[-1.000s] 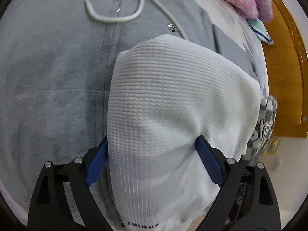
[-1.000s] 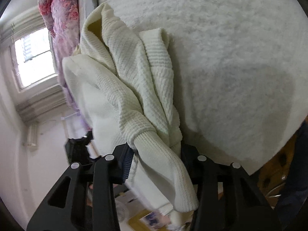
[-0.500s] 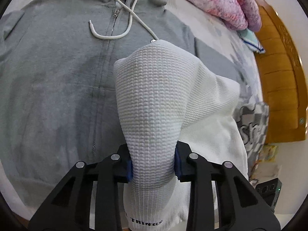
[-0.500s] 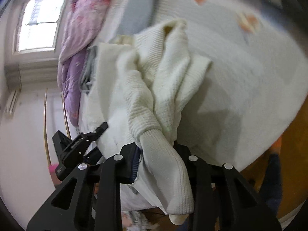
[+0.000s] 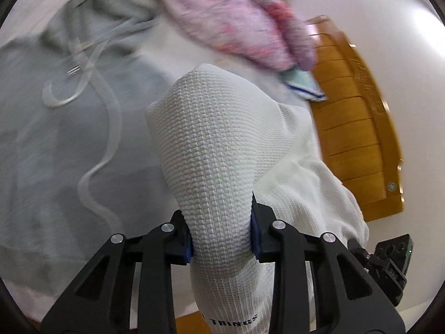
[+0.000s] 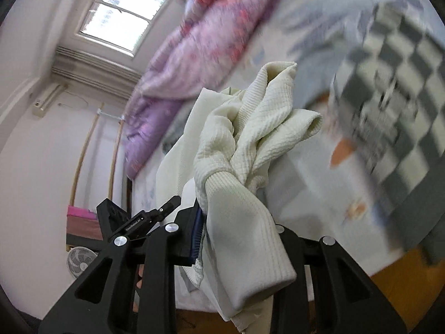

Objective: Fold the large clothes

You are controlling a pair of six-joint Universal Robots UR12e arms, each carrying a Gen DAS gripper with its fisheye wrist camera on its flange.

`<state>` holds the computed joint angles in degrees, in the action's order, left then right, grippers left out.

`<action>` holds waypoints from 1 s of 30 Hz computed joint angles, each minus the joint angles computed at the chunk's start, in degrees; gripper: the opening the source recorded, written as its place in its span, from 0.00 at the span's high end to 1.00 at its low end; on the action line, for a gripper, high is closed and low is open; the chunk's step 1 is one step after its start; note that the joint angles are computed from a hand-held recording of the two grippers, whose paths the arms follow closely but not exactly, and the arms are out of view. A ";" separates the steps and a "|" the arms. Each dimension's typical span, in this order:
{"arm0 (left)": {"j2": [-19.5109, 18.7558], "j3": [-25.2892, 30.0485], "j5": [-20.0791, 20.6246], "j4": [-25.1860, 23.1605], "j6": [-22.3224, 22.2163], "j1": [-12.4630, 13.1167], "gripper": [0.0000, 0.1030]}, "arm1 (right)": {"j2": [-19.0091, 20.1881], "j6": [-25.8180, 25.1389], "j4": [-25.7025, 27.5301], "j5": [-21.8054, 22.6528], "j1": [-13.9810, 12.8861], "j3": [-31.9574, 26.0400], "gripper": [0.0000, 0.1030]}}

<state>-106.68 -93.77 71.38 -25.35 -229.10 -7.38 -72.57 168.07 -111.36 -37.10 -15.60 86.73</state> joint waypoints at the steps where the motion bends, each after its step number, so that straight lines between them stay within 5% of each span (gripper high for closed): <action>1: -1.57 2.54 0.40 0.66 0.20 -0.98 0.72 | 0.31 -0.10 -1.22 0.16 -0.73 -0.68 0.75; 13: -21.66 30.25 -4.70 -0.88 5.03 -9.06 0.71 | 4.59 11.19 -18.09 -4.04 -10.65 -0.57 0.75; 18: -27.86 38.47 -5.92 -20.32 11.14 -10.74 0.58 | 7.80 15.63 -10.86 -17.50 -11.16 -0.78 0.73; 19: -28.03 38.62 -5.52 -21.18 11.16 -10.83 0.48 | 8.12 16.65 -10.93 -18.49 -11.22 -0.20 0.70; 22: -26.83 37.88 -2.15 -19.77 10.91 -10.85 0.32 | 7.44 15.86 -12.49 -19.52 -11.61 1.36 0.56; 26: -24.89 38.23 2.73 -21.38 14.40 -10.71 0.31 | 5.29 10.47 -11.11 -26.78 -10.76 1.30 0.46; 30: -26.01 43.71 3.38 -26.46 20.38 -10.98 0.31 | 2.98 -0.56 -16.34 -42.75 -6.96 1.62 0.45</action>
<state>-132.68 -50.06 74.76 -51.81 -208.71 -18.36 -69.58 167.51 -127.69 -79.86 -22.56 88.35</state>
